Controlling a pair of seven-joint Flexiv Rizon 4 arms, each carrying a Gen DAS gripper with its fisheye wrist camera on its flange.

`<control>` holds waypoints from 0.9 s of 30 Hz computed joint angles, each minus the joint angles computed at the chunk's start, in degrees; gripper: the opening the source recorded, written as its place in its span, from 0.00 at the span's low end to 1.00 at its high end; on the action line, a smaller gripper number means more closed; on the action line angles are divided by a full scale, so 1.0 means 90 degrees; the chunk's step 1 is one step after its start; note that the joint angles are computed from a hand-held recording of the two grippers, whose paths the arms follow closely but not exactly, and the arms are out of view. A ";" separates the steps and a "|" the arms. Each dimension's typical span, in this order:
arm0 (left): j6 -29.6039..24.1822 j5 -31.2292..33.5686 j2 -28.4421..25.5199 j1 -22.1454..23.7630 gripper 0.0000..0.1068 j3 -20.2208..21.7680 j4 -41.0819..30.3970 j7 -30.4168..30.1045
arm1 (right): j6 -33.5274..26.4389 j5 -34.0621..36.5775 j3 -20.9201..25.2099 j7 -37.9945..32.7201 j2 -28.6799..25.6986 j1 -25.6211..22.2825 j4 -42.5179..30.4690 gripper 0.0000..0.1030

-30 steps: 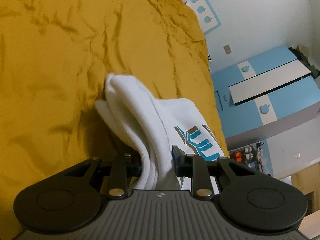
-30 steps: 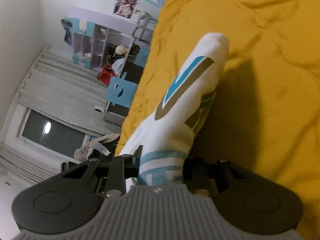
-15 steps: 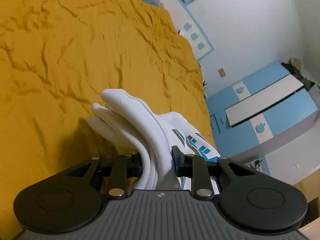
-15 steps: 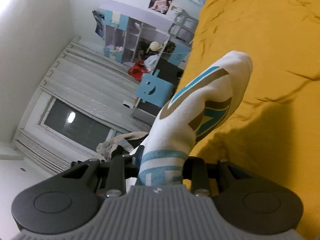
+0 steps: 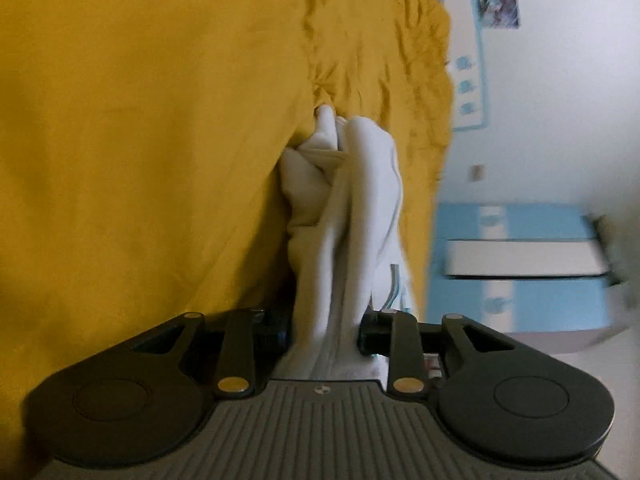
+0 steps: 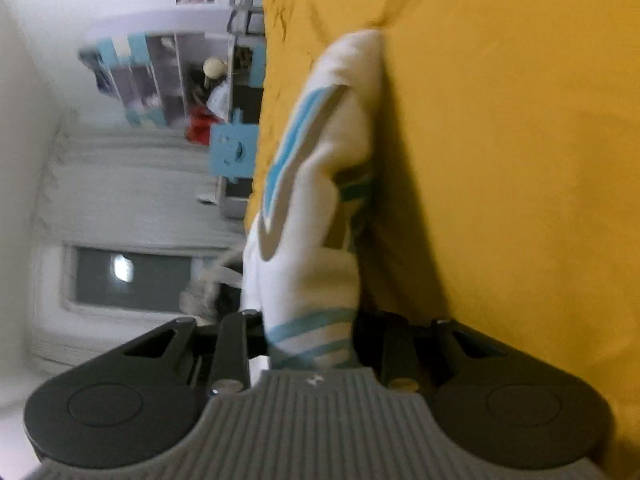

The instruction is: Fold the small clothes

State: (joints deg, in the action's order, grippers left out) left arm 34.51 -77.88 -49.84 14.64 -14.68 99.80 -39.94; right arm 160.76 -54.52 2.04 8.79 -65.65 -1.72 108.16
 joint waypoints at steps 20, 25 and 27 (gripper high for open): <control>-0.0083 0.0516 0.0778 -0.0182 0.56 0.0408 0.0576 0.0851 | 0.0715 -0.1739 -0.0640 0.0318 0.0309 -0.0082 0.0085 0.60; 0.0706 0.1325 0.1129 -0.0724 0.38 0.0681 0.0674 0.0146 | -0.0419 -0.2108 -0.0963 0.0205 0.1138 0.0134 0.0600 0.36; 0.0344 0.1508 0.1206 -0.0592 0.31 0.0691 0.0603 -0.0941 | -0.0474 -0.2726 -0.0941 0.1082 0.1128 -0.0072 0.0241 0.33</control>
